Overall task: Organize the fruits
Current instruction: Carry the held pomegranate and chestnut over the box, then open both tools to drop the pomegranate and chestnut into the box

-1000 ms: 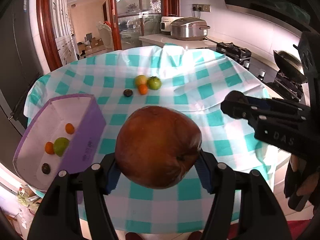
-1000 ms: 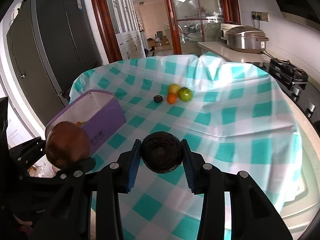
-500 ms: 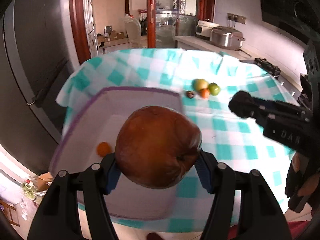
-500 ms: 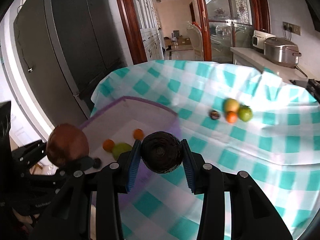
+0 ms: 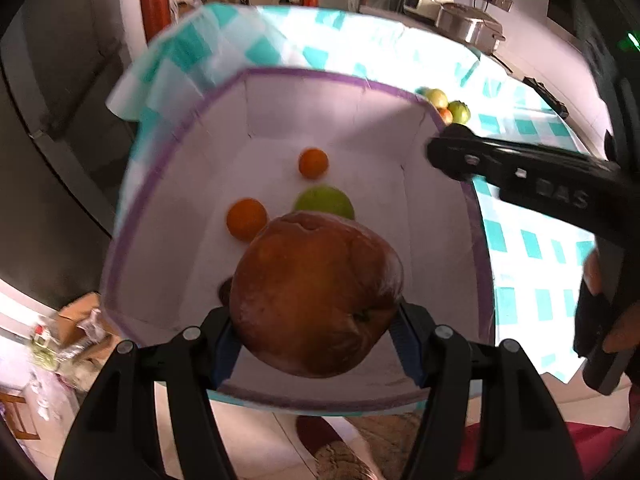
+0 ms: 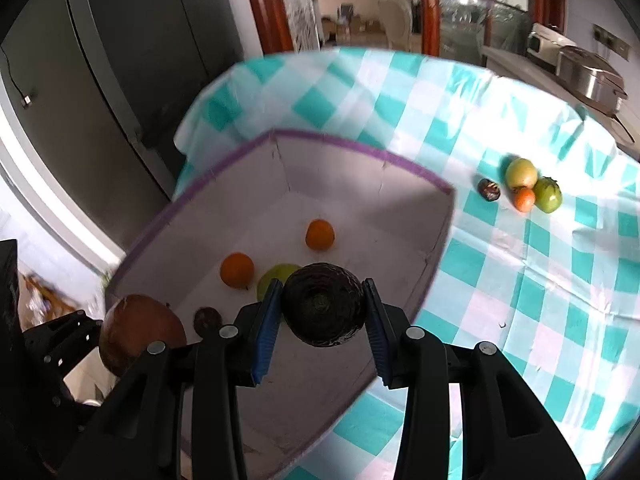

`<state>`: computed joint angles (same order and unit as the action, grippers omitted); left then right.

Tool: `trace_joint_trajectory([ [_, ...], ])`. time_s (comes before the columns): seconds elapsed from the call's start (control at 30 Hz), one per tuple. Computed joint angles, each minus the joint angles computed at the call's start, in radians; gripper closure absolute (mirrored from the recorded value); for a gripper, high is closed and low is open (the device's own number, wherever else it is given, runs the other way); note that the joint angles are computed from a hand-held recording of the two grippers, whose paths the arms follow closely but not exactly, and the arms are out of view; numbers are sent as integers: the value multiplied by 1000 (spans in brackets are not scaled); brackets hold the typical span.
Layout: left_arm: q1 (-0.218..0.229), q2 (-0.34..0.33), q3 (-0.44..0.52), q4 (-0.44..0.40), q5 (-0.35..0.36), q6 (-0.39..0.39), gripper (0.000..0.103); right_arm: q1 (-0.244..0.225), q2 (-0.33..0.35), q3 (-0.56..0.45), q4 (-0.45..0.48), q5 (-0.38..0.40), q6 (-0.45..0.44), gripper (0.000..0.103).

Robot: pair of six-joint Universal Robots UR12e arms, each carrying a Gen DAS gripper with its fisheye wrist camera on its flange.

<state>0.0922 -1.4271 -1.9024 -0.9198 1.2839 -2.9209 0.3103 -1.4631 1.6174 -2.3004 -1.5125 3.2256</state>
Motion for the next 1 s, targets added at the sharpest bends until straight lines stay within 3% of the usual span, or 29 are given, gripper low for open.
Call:
trace_joint_trajectory([
  [0.3,-20,-98,116,-230,1,122,39,24,172,-199,285,-92,-100,63],
  [0.5,-36,-181,205,-394,45,138,39,28,301,-360,536,-159,-134,63],
  [0.6,-49,-210,231,-443,59,154,39,24,342,-407,613,-162,-149,63],
  [0.83,-80,-246,260,-505,111,190,39,6,375,-452,712,-100,-155,62],
  [1.0,-89,-252,268,-523,130,167,38,1,372,-450,712,-99,-129,39],
])
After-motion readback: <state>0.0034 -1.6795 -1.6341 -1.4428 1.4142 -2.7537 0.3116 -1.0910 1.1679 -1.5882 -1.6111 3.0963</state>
